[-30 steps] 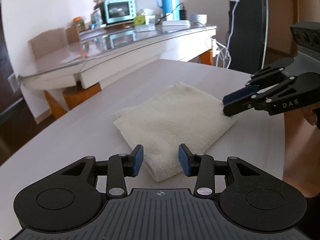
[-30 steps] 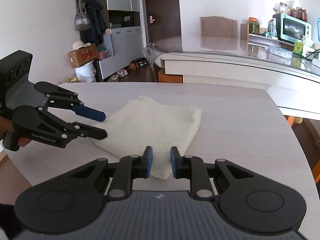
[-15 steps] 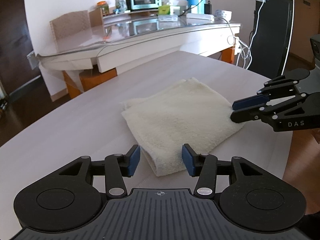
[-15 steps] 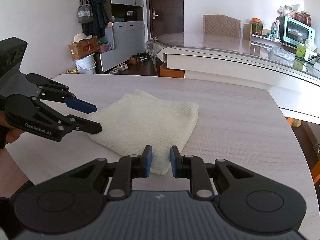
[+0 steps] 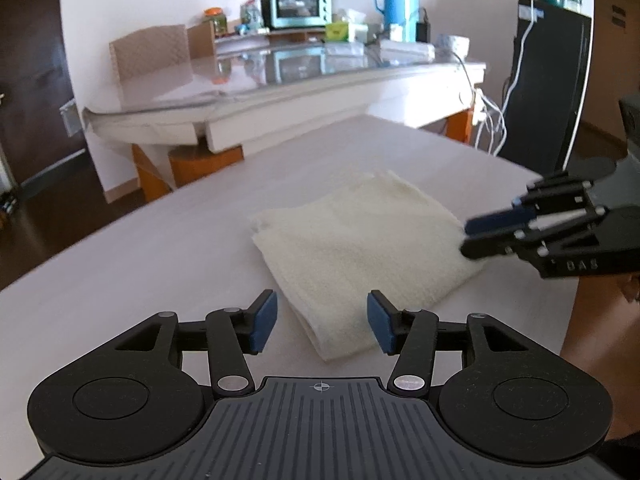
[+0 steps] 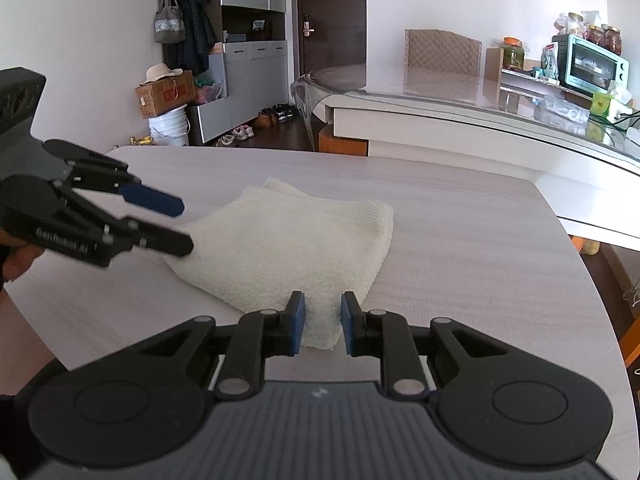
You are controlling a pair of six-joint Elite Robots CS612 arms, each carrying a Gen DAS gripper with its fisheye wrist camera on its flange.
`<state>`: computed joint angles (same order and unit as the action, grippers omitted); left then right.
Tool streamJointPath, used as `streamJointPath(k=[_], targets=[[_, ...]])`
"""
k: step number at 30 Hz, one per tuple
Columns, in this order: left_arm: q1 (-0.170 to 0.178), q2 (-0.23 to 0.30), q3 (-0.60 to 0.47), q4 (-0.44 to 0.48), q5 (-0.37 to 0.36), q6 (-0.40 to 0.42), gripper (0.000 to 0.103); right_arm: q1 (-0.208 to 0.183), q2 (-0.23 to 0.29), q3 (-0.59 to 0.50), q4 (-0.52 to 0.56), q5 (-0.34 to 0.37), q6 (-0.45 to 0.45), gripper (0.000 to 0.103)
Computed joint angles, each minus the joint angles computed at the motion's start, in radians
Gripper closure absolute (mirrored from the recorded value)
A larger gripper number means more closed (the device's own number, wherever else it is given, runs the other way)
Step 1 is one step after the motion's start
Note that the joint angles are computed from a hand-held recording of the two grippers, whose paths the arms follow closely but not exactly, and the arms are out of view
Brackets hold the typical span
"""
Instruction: Fold towel
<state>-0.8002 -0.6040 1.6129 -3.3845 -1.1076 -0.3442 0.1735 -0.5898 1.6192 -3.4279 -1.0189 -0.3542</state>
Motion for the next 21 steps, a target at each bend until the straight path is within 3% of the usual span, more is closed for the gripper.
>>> streamJointPath(k=[4,13,21], targets=[[0.022,0.001,-0.026,0.015,-0.010,0.061,0.047,-0.003,0.002,-0.021,-0.010,0.009,0.035,0.081],[0.098,0.041,-0.129,0.109,-0.189,0.048,0.047,-0.007,0.046,-0.134,0.072,0.017,0.112,0.080],[0.116,0.067,-0.151,0.086,-0.249,0.077,0.047,-0.017,0.078,-0.220,0.210,0.070,0.142,0.075]])
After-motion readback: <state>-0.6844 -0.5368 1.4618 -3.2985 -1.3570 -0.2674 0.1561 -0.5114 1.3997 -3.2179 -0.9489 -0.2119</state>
